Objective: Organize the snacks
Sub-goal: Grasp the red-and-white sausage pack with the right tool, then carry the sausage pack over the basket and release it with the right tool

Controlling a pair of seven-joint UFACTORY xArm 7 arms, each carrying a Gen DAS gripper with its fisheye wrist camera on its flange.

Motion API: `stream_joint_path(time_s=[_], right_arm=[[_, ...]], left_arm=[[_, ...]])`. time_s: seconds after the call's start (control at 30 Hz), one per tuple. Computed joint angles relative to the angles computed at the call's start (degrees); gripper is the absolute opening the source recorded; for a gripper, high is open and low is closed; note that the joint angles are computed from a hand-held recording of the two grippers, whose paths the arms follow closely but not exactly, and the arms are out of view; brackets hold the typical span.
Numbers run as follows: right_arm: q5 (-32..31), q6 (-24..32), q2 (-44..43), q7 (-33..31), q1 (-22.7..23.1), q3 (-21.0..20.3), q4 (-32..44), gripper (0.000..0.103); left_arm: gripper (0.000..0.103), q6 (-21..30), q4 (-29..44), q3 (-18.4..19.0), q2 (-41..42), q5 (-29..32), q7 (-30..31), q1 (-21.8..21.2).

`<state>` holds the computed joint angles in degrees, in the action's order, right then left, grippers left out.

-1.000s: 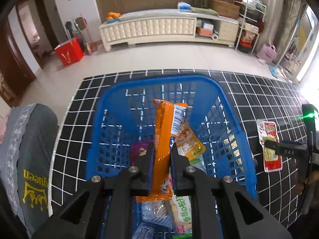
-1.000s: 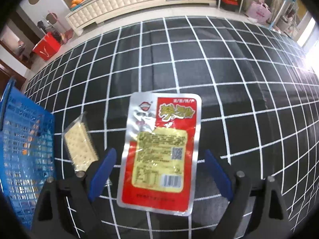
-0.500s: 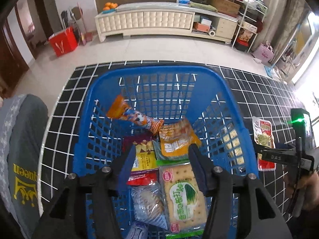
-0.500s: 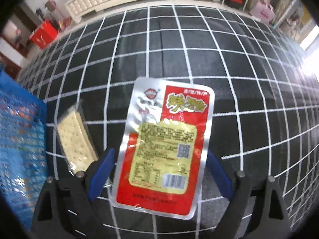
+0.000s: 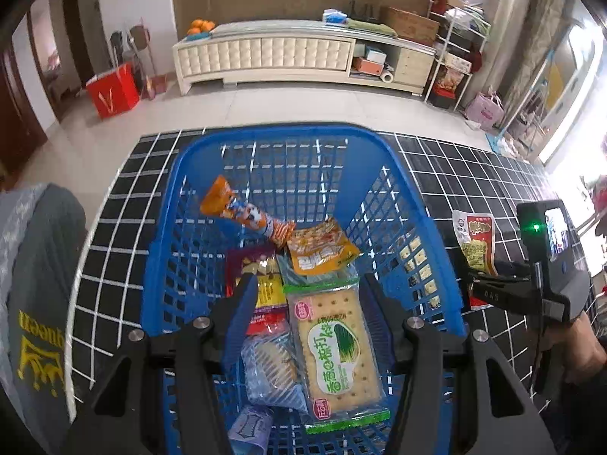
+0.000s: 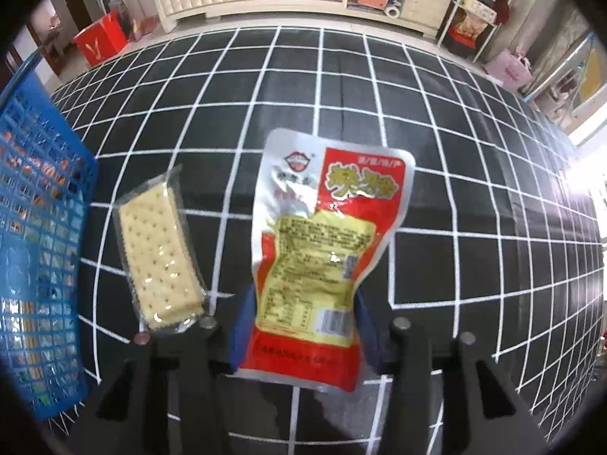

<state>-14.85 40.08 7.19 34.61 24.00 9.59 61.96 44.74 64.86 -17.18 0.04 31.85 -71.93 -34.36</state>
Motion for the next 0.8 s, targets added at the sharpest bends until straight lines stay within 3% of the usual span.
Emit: stream_joint_path(time_s=[0.17, 0.27, 0.8], right_arm=[[1.7, -2.0, -2.4, -1.7, -0.7, 0.1, -3.2, 0.042], [6.4, -5.6, -3.5, -4.0, -2.1, 0.0, -5.6, 0.037], [11.6, -9.3, -16.2, -7.2, -2.1, 1.8, -15.4, 0.035]], left_arm=[[0.053, -2.2, -2.4, 0.1, -1.3, -2.3, -1.0, 0.5], [0.053, -1.8, -2.9, -0.5, -2.0, -2.2, -2.0, 0.6], [0.053, 5.5, -1.5, -3.1, -4.4, -2.1, -4.3, -1.1]])
